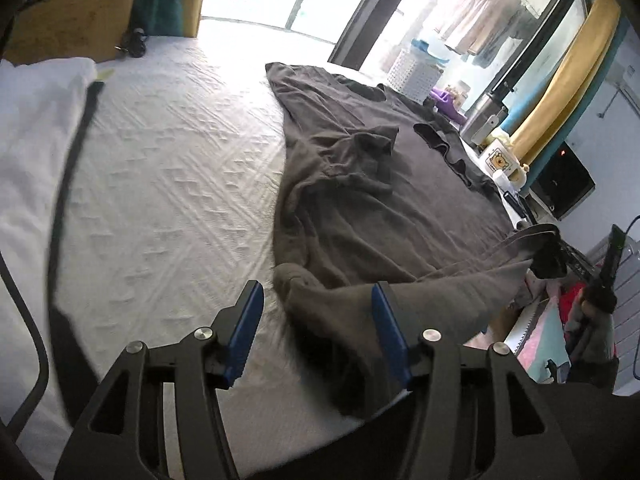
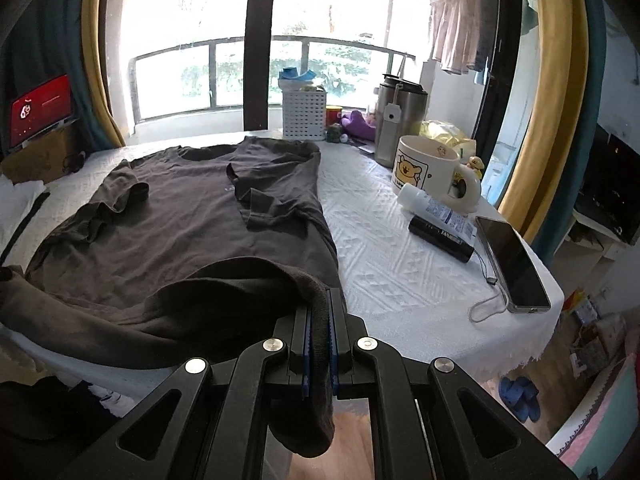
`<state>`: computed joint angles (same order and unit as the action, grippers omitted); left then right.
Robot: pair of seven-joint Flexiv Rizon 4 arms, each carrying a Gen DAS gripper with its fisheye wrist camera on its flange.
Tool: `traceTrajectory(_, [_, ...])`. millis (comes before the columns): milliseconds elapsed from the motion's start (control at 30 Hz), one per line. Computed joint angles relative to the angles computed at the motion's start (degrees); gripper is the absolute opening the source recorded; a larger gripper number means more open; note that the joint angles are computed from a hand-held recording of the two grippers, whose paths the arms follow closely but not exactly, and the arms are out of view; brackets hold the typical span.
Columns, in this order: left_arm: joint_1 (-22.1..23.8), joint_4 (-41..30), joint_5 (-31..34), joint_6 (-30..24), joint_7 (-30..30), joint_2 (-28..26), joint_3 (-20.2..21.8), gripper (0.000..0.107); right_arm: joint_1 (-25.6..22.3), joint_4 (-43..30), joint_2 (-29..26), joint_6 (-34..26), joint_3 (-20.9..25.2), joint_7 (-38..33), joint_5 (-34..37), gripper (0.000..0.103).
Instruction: Fold small clothes
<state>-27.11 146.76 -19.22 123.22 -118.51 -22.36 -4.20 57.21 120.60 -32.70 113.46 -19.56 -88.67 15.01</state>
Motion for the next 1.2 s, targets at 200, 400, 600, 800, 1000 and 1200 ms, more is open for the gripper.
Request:
traceTrajectory(200, [-14.5,-0.9,-16.8,4.3,13.6,0.4,4.4,0.011,-0.4,0.5,1.0,2.0,0.9,-1.6,0.8,0.006])
traceTrajectory(400, [-26.2,-2.2,-41.0,14.3,31.0,3.0,2.9,0.011,-1.1,-0.1,2.3,3.7,2.2,-4.1,2.4,0.006])
traceTrajectory(600, [-26.1,-4.1,-49.8,22.1,38.6,3.2,-0.9,0.011,-1.2,-1.9,2.9,3.3,2.7,-6.9,3.9,0.006])
traceTrajectory(800, [-22.4,-5.8,-51.6,25.9,42.6,2.1,-4.2,0.011,-0.7,-3.9,2.6,2.7,1.9,-7.6,4.4,0.006])
traceTrajectory(1000, [-18.4,-7.1,-50.4,29.6,45.3,1.3,-7.1,0.008,-0.1,-5.8,1.9,2.0,1.0,-7.3,4.3,0.006])
traceTrajectory(1200, [-15.2,-7.0,-48.6,28.7,45.8,2.0,-8.0,0.003,-0.4,-7.6,0.8,0.9,0.8,-6.4,3.2,0.006])
